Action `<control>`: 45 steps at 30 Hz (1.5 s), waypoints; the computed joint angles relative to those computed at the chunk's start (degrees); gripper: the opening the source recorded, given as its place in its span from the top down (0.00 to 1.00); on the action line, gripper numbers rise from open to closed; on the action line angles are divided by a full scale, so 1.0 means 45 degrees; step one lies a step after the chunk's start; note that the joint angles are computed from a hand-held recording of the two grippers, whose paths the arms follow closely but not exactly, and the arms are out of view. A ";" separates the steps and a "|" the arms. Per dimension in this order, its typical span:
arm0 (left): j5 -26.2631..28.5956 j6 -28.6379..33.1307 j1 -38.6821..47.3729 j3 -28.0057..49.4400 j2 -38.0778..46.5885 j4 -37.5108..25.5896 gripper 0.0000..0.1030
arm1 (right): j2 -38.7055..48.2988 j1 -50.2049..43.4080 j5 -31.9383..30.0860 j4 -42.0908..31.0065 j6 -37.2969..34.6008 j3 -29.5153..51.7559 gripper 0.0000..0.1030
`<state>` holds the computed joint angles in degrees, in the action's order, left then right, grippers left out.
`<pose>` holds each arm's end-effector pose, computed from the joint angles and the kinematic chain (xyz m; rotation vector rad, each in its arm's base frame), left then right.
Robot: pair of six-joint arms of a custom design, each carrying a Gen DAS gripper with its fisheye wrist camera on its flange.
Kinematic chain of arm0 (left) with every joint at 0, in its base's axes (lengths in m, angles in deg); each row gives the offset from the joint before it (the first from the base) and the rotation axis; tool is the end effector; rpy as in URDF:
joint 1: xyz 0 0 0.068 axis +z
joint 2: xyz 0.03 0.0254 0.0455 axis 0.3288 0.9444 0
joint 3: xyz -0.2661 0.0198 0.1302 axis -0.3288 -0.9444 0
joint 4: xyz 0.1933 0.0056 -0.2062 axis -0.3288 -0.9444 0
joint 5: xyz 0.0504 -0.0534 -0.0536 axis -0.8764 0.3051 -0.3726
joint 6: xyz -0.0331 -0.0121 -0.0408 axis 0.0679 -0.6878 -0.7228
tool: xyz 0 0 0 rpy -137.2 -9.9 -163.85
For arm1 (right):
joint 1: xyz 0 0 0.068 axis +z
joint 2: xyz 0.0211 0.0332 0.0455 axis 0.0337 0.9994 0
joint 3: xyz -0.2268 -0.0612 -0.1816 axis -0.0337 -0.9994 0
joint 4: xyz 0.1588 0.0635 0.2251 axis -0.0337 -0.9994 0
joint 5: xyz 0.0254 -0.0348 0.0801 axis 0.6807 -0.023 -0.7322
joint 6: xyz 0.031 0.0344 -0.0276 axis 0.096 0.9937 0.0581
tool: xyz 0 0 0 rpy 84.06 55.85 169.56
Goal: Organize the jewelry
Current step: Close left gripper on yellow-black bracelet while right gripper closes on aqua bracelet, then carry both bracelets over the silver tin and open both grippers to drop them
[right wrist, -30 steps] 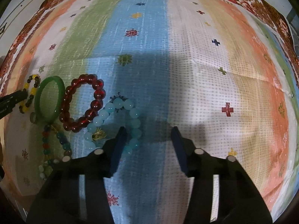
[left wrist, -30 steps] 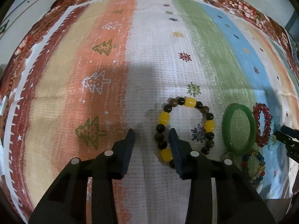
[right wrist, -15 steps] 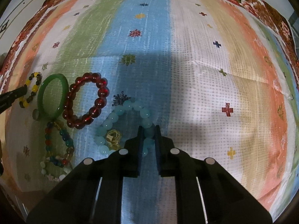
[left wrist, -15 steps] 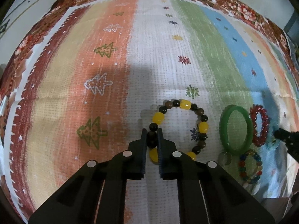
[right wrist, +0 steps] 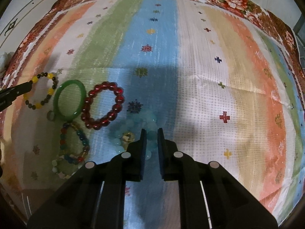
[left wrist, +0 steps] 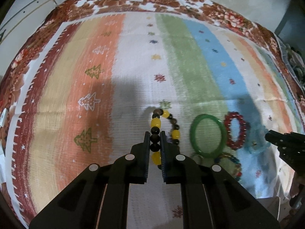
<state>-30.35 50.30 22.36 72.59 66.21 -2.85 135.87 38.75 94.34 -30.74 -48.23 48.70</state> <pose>0.2843 0.0105 0.1184 0.0474 2.6863 -0.1651 0.2561 0.1845 0.1496 -0.1731 2.8296 0.0093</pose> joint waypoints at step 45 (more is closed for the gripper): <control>0.0089 -0.1921 -0.5469 -0.2910 -1.5221 -0.8127 0.91 | -0.5528 0.7583 0.3340 -0.4819 0.4668 0.0608 0.88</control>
